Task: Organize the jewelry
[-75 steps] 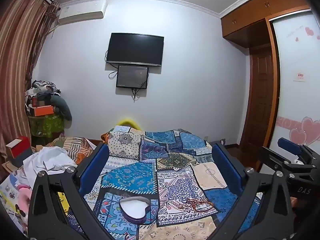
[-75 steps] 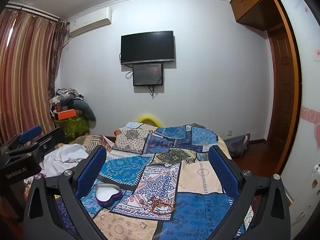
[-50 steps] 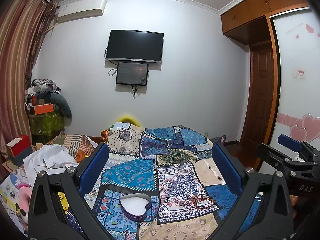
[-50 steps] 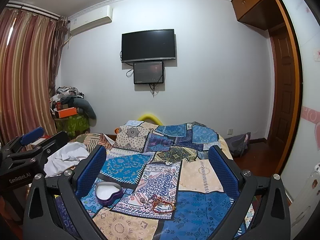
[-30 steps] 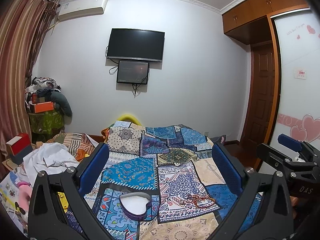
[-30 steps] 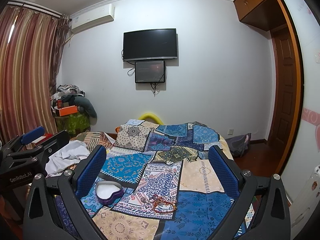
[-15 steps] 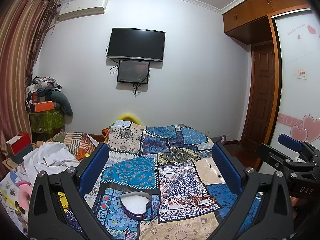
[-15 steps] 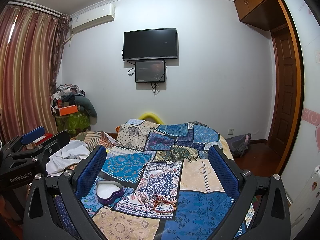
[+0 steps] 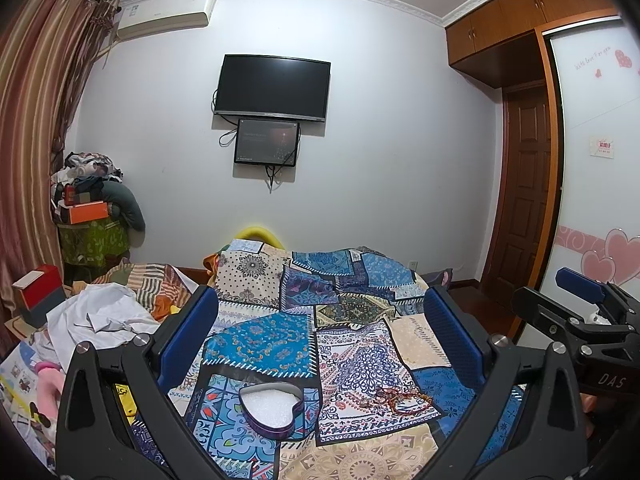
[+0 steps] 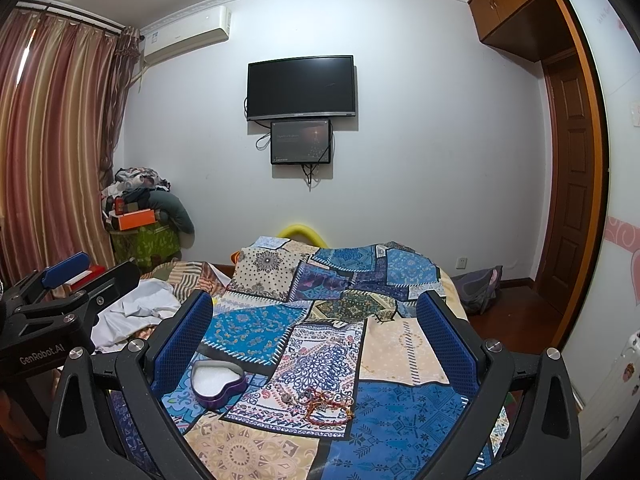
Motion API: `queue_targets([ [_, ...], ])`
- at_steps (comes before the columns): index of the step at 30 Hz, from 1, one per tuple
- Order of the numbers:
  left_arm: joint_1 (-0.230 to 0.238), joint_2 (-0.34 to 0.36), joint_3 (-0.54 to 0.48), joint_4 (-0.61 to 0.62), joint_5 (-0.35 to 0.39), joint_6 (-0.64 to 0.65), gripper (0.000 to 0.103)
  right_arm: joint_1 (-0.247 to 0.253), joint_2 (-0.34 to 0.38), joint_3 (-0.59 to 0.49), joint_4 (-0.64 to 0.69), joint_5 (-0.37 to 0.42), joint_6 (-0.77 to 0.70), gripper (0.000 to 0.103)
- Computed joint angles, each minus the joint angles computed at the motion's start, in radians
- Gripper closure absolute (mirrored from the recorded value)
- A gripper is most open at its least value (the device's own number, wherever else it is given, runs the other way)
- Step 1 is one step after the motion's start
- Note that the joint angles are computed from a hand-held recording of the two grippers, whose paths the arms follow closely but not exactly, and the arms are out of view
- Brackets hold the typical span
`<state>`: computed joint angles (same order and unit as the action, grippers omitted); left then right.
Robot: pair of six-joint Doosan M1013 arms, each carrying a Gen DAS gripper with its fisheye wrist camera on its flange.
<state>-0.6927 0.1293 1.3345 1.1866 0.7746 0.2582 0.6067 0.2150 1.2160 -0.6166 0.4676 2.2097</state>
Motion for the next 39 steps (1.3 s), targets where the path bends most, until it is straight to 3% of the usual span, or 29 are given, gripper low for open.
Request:
queue_targets([
  [12, 0.012, 0.014, -0.018, -0.045, -0.007, 0.041, 0.000, -0.007, 0.009, -0.002, 0.022, 0.011, -0.018, 0.002],
  [19, 0.035, 0.046, -0.052, -0.145, -0.006, 0.119, 0.000, -0.020, 0.031, -0.019, 0.046, 0.058, -0.038, 0.002],
  [33, 0.109, 0.191, -0.181, -0.589, 0.050, 0.487, 0.000, -0.088, 0.099, -0.067, 0.178, 0.268, -0.116, 0.002],
  [39, 0.129, 0.247, -0.219, -0.732, 0.095, 0.600, 0.000, -0.108, 0.124, -0.085, 0.230, 0.318, -0.160, 0.002],
])
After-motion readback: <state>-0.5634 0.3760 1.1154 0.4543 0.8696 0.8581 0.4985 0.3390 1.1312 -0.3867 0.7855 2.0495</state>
